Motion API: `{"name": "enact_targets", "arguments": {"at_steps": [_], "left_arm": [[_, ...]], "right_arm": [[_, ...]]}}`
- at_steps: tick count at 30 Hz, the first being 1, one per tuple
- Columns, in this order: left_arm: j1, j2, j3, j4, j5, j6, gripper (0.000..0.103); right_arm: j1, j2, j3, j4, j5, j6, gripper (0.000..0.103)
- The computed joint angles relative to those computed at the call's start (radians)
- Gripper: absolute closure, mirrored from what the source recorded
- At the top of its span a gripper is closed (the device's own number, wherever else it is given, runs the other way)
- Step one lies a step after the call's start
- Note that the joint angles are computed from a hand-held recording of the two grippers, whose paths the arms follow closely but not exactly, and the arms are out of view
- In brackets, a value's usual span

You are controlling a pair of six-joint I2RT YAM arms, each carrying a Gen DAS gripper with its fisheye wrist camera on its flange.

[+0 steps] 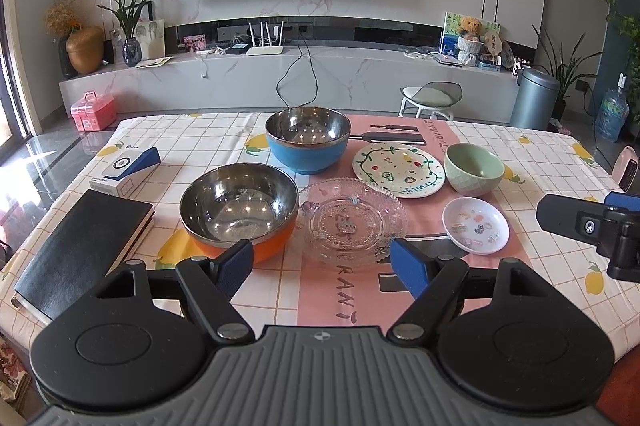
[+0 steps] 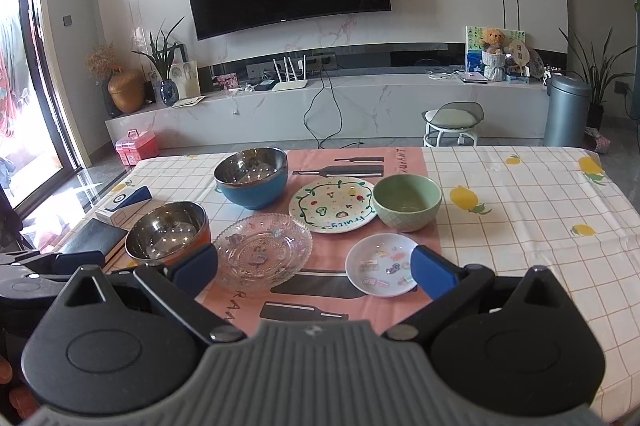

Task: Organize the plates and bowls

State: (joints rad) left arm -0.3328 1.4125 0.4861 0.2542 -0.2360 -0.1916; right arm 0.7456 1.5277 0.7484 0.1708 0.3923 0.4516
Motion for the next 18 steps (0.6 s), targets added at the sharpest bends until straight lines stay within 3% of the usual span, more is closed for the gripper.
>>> {"name": "enact_targets", "arguments": {"at_steps": [18], "left_arm": [[-0.01, 0.011, -0.002, 0.003, 0.0, -0.003, 0.011]], "right_arm": [[-0.005, 0.01, 0.002, -0.007, -0.008, 0.018, 0.003]]}}
